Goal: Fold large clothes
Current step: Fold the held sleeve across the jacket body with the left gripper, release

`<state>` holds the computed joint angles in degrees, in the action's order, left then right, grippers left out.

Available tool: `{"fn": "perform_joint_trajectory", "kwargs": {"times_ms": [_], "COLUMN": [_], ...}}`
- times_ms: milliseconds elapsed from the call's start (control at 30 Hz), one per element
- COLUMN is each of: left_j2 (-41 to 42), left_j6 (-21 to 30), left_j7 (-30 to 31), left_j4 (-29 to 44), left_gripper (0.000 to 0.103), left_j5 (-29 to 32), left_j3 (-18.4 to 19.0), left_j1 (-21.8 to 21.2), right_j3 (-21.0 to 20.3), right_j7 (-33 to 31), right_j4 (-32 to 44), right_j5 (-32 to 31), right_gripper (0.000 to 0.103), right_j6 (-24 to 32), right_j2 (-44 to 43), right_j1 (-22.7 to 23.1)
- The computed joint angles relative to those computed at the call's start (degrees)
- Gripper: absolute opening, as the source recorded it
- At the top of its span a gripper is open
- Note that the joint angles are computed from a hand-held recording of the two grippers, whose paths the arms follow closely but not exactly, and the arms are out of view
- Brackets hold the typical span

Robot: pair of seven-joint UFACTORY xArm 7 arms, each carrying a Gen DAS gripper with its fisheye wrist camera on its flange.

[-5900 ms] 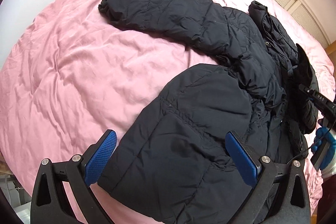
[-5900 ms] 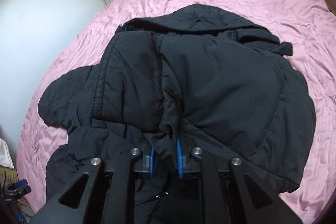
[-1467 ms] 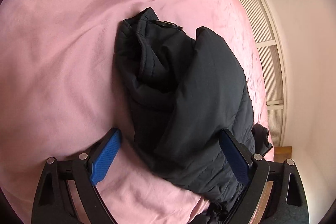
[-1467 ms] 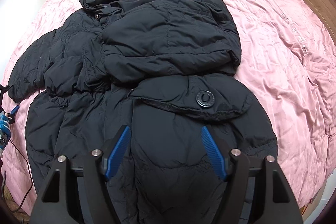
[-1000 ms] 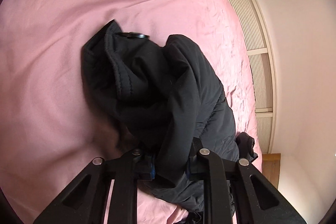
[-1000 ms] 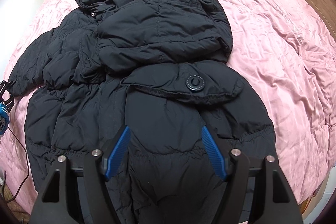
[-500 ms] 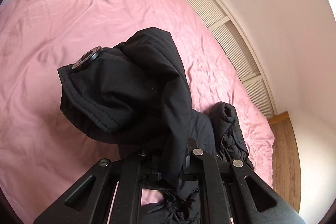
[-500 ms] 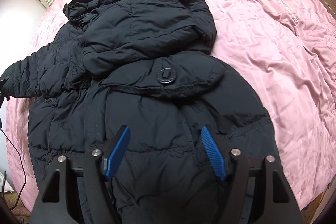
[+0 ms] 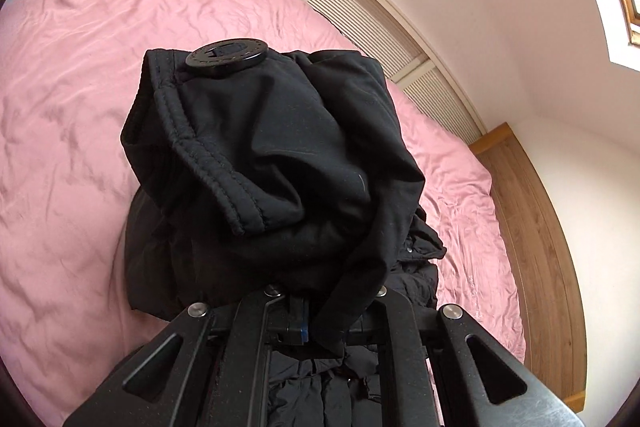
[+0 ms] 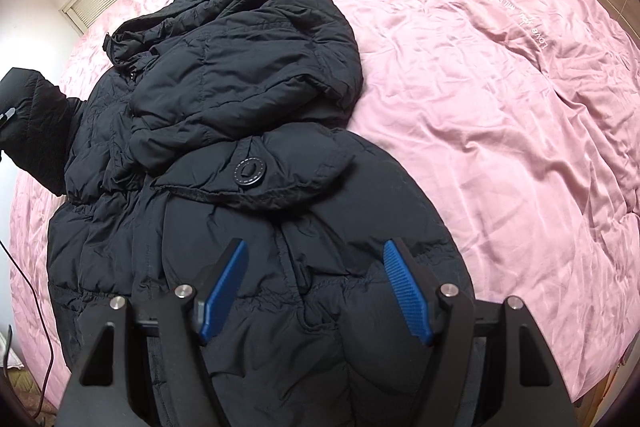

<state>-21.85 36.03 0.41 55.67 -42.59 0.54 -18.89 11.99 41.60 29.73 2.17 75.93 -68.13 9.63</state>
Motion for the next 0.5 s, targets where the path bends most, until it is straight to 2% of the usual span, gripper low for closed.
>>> {"fn": "perform_joint_trajectory", "kwargs": {"times_ms": [300, 500], "left_j2": [11.6, 19.3], "left_j6": [-1.2, -1.5], "left_j7": [-0.7, -5.0], "left_j4": [7.4, 11.6], "left_gripper": [0.009, 0.009], "left_j5": [0.8, 6.6], "left_j3": [-5.9, -10.4], "left_j1": [-3.7, -4.5], "right_j3": [-2.0, -2.9], "right_j7": [-0.5, -1.1], "right_j4": [-3.1, -4.6], "right_j5": [-0.2, -0.2], "right_gripper": [0.07, 0.07], "right_j6": [3.1, 4.3], "right_j2": [-5.4, -7.7], "right_j1": [-1.1, -2.2]}}
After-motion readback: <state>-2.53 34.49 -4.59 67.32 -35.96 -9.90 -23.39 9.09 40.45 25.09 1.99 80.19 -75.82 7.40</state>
